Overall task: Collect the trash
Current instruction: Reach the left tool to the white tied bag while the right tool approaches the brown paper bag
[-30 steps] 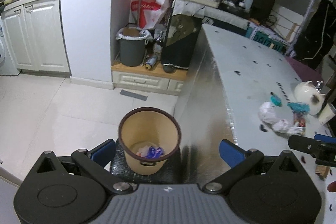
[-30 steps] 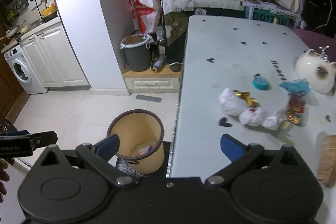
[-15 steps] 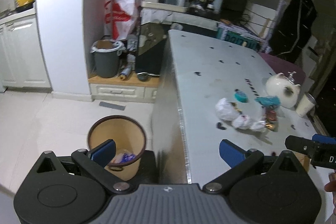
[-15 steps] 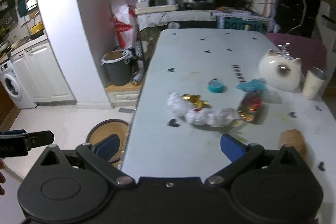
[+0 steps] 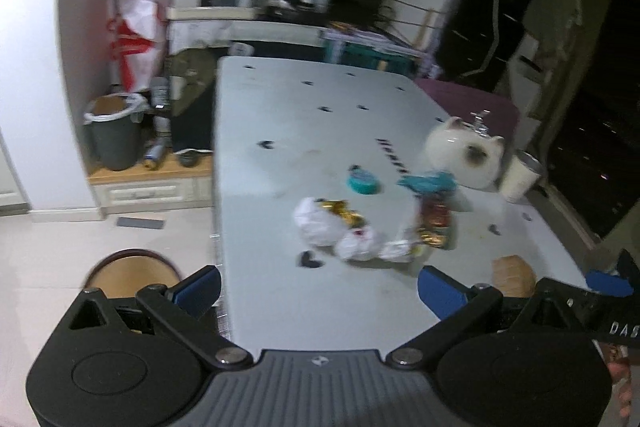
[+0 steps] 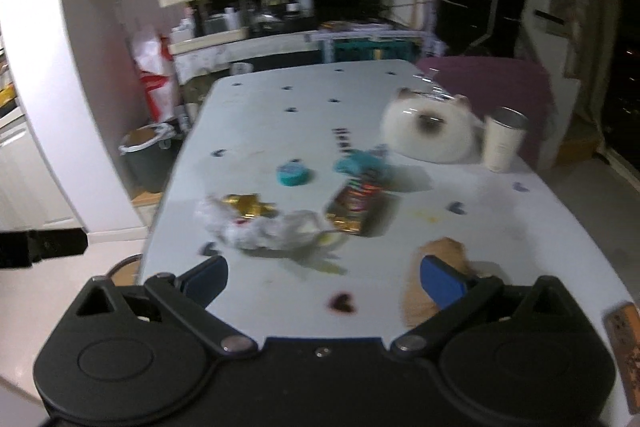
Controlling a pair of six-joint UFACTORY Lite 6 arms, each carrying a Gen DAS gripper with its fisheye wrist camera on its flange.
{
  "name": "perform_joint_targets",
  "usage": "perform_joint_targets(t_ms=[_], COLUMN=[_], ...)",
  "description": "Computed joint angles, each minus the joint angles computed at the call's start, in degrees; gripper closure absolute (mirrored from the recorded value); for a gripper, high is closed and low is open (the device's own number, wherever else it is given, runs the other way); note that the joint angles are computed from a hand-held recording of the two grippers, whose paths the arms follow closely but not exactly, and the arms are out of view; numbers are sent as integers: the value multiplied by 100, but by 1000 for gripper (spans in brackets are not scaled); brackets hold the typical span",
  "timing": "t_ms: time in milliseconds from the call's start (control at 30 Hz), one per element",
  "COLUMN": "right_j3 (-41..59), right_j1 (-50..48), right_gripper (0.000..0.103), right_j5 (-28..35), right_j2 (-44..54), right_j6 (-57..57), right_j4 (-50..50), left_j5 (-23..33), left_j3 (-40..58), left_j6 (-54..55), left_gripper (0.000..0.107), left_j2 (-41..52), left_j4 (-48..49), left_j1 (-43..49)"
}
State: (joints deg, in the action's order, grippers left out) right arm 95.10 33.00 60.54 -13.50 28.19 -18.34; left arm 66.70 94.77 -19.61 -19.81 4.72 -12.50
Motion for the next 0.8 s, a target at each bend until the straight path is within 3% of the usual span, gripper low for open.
perform_joint_targets(t_ms=[167, 300, 600, 733, 800], right_j3=[-528, -720, -1273, -1408, -1486], right_j1=[-1028, -1819, -2476, -2594, -2837], right_gripper=[0, 0, 0, 0, 0], right_j5=[-398, -607, -1026, -1045, -1080], right_j2=[-269, -329, -477, -419, -389], right_j6=[-750, -1423, -1992, -2137, -2502], right_j4=[621, 1409, 1955, 1956, 2295], left_j5=[-613, -1003, -878, -677, -744], left_j3=[368, 945, 3233, 3823, 3641], left_j6=[408, 1137, 1400, 853, 653], left_gripper=[4, 4, 4, 6, 6], left_j2=[961, 2036, 4787, 5539, 5555], left_j4=[-425, -1311, -1777, -1367, -1162], left_j1=[-67, 298, 914, 1010, 1028])
